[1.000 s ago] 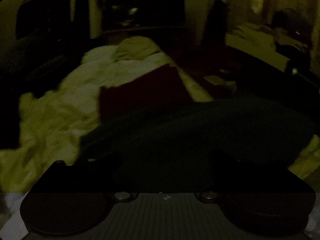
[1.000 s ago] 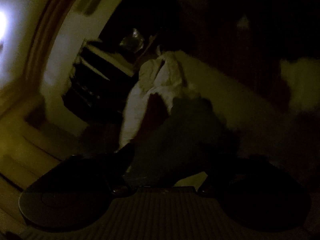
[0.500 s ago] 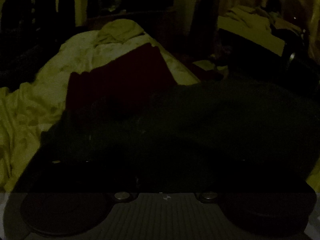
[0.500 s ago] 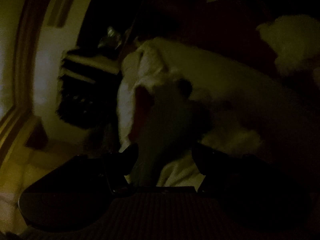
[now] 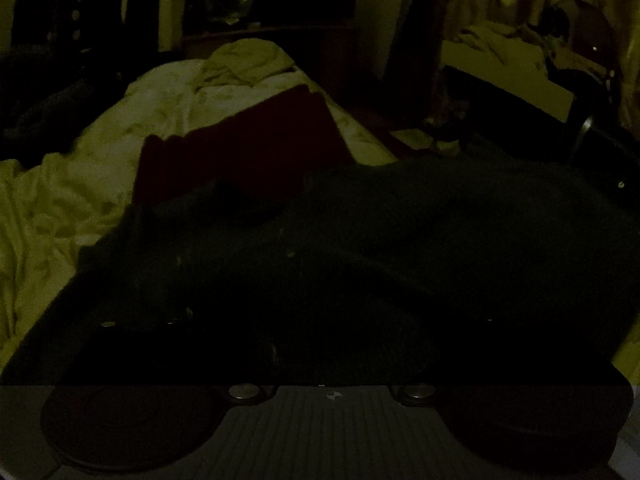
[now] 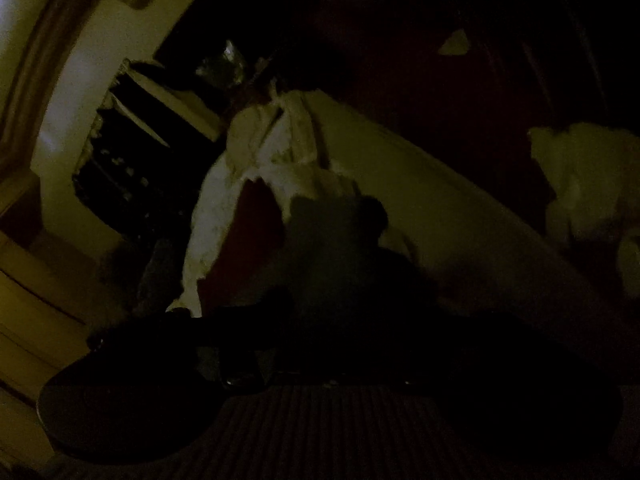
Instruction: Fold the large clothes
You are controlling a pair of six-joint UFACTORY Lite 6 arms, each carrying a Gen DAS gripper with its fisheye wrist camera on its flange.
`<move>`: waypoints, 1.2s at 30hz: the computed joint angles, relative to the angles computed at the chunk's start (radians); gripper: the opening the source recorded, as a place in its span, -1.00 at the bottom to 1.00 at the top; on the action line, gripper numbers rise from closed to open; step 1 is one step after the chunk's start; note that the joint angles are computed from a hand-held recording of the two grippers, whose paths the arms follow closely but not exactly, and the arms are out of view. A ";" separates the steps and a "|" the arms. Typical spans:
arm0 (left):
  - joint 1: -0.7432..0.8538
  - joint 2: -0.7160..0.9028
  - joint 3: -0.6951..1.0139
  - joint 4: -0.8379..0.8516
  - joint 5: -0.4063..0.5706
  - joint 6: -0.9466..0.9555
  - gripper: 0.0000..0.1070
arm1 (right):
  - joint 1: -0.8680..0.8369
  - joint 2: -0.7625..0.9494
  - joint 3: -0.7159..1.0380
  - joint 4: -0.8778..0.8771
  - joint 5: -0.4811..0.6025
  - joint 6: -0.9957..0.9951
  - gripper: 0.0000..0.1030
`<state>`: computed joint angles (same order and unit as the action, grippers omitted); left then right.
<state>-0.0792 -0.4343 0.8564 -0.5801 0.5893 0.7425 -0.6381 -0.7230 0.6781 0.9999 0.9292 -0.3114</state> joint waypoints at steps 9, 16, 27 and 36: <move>0.321 0.006 0.123 -0.209 0.294 0.168 0.93 | 0.194 -0.028 0.140 -0.191 -0.123 0.131 -0.56; 0.659 0.044 0.198 -0.128 0.050 0.194 0.93 | 0.702 0.219 0.483 -0.602 -0.329 0.546 -0.62; 1.024 0.197 0.284 -0.463 0.220 0.355 0.93 | 1.419 1.008 1.238 -1.205 -0.316 0.892 -0.68; 1.110 0.366 0.395 -0.413 0.249 0.260 0.93 | 1.585 1.338 1.379 -1.218 -0.271 0.813 -0.66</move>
